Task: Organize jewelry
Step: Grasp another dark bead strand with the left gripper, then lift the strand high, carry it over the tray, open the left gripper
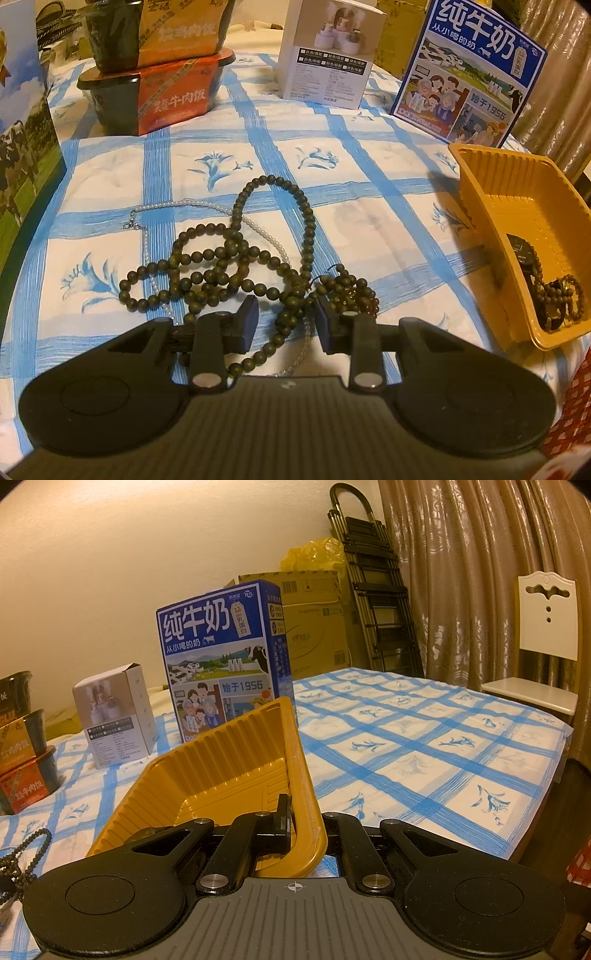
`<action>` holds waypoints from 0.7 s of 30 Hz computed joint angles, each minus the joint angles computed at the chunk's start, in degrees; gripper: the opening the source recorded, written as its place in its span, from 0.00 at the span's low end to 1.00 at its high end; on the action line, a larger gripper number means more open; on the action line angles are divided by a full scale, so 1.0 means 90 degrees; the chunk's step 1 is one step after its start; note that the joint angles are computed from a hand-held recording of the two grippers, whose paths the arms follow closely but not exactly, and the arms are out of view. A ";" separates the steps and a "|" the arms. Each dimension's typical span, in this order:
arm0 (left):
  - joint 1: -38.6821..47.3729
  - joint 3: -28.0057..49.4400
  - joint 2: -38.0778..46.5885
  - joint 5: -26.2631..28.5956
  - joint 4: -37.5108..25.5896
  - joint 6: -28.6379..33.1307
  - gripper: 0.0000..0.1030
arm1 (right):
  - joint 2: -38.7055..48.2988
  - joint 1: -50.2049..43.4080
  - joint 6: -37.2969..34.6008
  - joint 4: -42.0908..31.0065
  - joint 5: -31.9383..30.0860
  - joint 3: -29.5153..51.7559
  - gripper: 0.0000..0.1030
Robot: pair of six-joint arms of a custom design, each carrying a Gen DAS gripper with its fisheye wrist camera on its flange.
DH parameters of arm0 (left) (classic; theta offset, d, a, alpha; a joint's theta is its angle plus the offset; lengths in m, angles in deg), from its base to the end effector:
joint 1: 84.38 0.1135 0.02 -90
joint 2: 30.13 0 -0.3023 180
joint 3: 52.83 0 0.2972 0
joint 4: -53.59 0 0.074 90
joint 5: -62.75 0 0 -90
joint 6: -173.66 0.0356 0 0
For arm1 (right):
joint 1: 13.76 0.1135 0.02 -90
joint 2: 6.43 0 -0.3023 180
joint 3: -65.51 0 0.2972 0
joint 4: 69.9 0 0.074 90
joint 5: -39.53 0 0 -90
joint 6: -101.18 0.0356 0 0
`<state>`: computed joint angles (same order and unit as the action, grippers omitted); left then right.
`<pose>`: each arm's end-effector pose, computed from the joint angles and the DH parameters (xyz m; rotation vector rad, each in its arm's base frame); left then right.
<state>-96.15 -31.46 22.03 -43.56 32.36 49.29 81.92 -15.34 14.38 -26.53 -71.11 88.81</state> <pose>0.1552 -0.0221 0.1148 -0.5926 2.3553 -0.0073 0.2366 0.0060 0.1066 -0.1575 1.9350 0.3693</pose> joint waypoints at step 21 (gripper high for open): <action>0.0203 0.0809 -0.2530 -0.0225 -0.1733 0.1277 0.06 | -0.0022 0.0022 0.0013 -0.0039 0.0022 0.0012 0.05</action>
